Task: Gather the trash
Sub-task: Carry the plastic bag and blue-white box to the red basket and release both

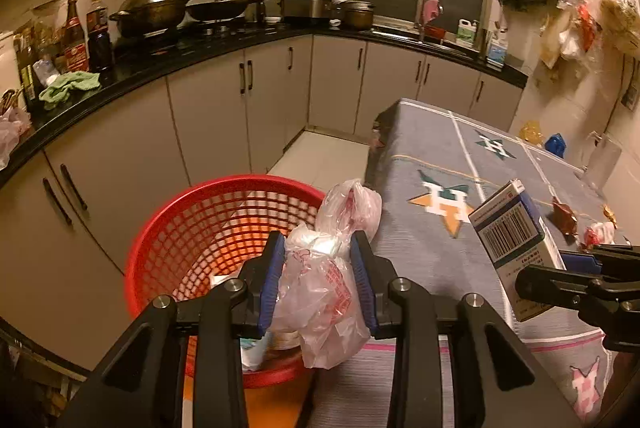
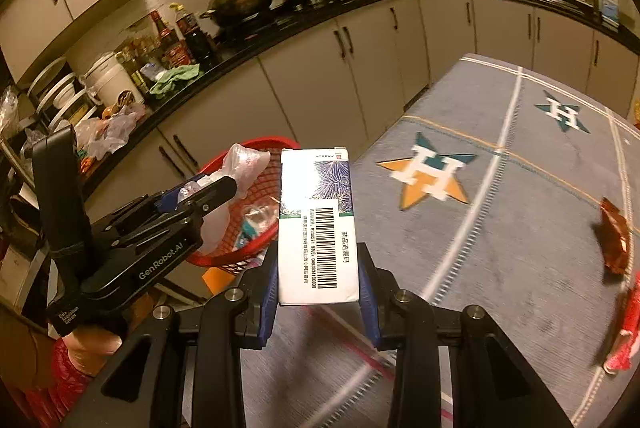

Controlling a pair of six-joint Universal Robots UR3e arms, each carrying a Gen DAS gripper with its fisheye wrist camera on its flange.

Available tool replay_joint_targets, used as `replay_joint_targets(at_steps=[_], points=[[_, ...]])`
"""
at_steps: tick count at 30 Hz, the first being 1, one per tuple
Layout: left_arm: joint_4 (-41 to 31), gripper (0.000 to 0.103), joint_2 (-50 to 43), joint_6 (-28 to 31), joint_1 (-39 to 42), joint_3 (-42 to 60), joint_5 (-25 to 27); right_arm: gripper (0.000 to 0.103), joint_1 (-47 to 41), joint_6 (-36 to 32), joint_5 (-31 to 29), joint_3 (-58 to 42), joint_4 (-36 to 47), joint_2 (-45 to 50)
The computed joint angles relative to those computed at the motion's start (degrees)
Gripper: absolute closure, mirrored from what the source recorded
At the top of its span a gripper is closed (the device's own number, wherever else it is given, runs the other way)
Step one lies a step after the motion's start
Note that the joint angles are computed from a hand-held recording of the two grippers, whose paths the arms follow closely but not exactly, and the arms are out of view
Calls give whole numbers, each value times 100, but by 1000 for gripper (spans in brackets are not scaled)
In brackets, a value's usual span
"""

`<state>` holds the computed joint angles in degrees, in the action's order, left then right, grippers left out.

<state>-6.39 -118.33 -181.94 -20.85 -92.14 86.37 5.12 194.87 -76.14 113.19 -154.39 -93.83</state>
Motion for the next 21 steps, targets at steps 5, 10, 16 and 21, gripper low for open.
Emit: replay_joint_targets(at_steps=[5, 10, 16, 21], points=[[48, 70, -32, 23, 205, -59, 14, 65, 262, 103, -49, -557, 31, 568], [115, 70, -114, 60, 358, -83, 183, 65, 463, 226, -4, -1221, 55, 1143], [164, 70, -226, 123, 451, -63, 351, 65, 671, 285, 37, -2122, 299, 1872], [147, 70, -337, 151, 500, 14, 433, 65, 730, 346, 105, -2653, 425, 2363]])
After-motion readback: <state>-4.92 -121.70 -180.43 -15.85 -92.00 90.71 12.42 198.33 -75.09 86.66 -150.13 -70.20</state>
